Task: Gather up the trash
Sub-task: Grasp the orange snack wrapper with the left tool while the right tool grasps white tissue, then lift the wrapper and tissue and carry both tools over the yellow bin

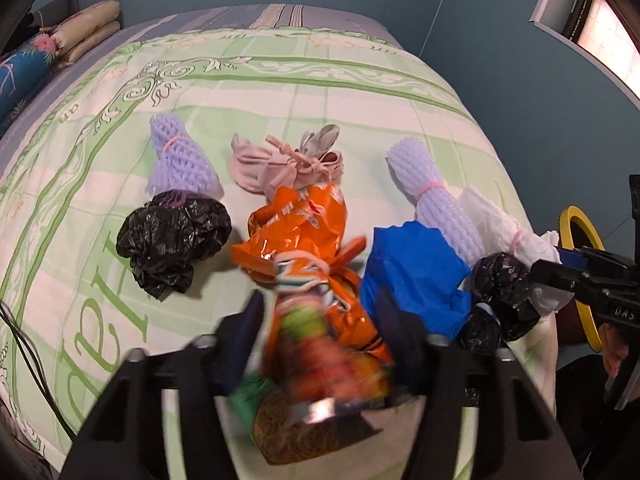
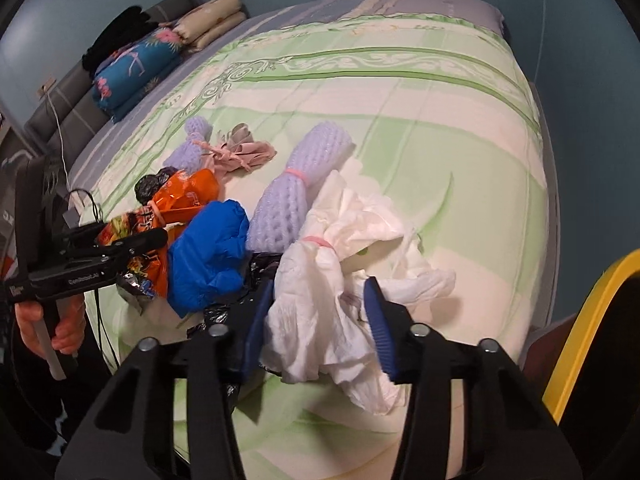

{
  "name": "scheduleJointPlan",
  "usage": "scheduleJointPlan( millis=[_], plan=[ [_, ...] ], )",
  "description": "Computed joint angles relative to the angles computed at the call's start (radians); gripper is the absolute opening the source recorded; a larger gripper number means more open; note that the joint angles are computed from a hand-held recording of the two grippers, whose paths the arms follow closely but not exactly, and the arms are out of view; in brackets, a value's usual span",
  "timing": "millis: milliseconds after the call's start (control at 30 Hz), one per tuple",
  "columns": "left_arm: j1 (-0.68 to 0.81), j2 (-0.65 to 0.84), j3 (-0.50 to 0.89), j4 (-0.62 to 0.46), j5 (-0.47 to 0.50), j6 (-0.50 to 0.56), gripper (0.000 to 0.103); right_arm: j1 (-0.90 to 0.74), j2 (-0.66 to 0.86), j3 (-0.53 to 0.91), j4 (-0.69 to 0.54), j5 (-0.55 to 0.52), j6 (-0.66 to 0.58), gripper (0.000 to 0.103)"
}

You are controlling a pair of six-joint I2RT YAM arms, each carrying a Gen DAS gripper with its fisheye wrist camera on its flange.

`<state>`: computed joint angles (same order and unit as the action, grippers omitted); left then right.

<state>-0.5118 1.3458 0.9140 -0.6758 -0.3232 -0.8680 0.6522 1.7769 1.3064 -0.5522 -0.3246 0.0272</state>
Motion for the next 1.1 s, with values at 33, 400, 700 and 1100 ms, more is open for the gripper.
scheduleJointPlan(
  millis=[33, 400, 700, 1100],
  plan=[
    [0.008, -0.005, -0.009, 0.013, 0.016, 0.0, 0.042, -0.005, 0.002, 0.0, 0.0, -0.011, 0.003, 0.031],
    [-0.028, -0.09, -0.035, 0.012, -0.023, -0.017, 0.032, -0.049, -0.056, -0.031, 0.014, -0.118, 0.032, 0.014],
    [-0.123, -0.236, -0.045, -0.053, -0.12, -0.08, 0.032, -0.076, -0.228, -0.077, 0.009, -0.176, 0.042, 0.014],
    [-0.421, -0.281, 0.108, -0.292, -0.434, -0.286, 0.032, -0.1, -0.515, -0.232, 0.043, -0.221, 0.087, 0.013]
  ],
)
